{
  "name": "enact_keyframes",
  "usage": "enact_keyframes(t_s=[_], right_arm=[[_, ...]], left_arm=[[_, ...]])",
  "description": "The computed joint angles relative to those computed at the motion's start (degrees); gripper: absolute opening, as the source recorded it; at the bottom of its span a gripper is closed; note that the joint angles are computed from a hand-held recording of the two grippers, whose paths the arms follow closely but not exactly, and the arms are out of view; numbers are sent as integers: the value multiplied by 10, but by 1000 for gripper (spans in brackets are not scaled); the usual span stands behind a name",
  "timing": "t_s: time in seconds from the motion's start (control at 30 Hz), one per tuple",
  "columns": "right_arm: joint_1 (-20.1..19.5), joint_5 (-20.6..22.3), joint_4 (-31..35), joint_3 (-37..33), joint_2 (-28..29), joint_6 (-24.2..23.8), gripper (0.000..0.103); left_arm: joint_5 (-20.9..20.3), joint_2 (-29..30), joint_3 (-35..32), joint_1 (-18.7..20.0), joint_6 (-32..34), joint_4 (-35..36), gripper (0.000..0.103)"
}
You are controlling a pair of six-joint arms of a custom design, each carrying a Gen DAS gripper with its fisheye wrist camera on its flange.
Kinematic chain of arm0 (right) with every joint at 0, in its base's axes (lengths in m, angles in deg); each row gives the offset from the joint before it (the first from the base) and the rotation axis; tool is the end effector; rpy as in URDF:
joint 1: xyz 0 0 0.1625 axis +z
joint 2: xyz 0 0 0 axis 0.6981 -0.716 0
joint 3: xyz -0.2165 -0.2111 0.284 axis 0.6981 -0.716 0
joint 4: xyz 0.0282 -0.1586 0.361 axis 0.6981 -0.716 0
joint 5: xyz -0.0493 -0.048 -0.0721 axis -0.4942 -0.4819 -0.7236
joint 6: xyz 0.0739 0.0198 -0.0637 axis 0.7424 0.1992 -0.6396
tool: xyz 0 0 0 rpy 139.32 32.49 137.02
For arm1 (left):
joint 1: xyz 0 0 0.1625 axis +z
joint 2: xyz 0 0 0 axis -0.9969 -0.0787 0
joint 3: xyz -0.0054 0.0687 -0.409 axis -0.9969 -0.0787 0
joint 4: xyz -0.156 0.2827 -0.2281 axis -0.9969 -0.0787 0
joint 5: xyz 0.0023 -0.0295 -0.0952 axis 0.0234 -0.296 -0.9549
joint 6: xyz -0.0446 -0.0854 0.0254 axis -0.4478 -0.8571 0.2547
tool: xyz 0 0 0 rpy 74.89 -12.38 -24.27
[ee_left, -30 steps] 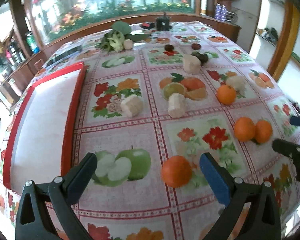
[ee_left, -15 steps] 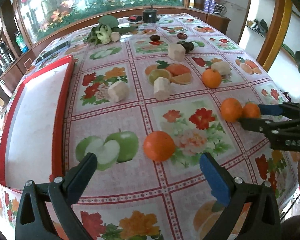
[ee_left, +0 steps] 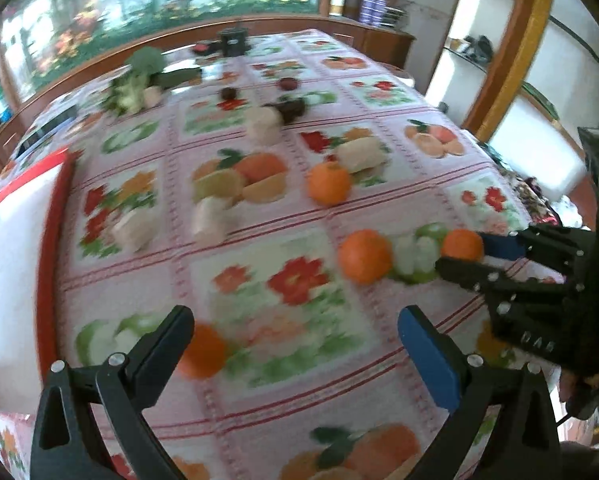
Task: Organize fruits
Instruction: 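Grasp a mandarin orange with the right tool while the left tool grasps another, then carry both oranges over the red-rimmed tray and open both tools to release them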
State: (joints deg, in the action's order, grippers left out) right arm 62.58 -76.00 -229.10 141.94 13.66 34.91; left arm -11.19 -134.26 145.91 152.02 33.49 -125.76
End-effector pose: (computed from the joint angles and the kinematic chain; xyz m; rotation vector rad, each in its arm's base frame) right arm 0.2079 -0.5044 -0.0057 -0.1448 -2.2248 0.7837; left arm -0.0846 -0.6140 0.1333 1.3815 2.4171 -0.1073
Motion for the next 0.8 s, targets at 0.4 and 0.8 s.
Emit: enact_keyframes(t_s=[0.4,0.8], right_arm=[[-13,25,-42,60,-22,31,36],[-9,27,-45,45,-12,27,36]], left_arm=[[15,60,-42,-21,-32,69,62],[-18,38,-42,-10,-50,97,37]])
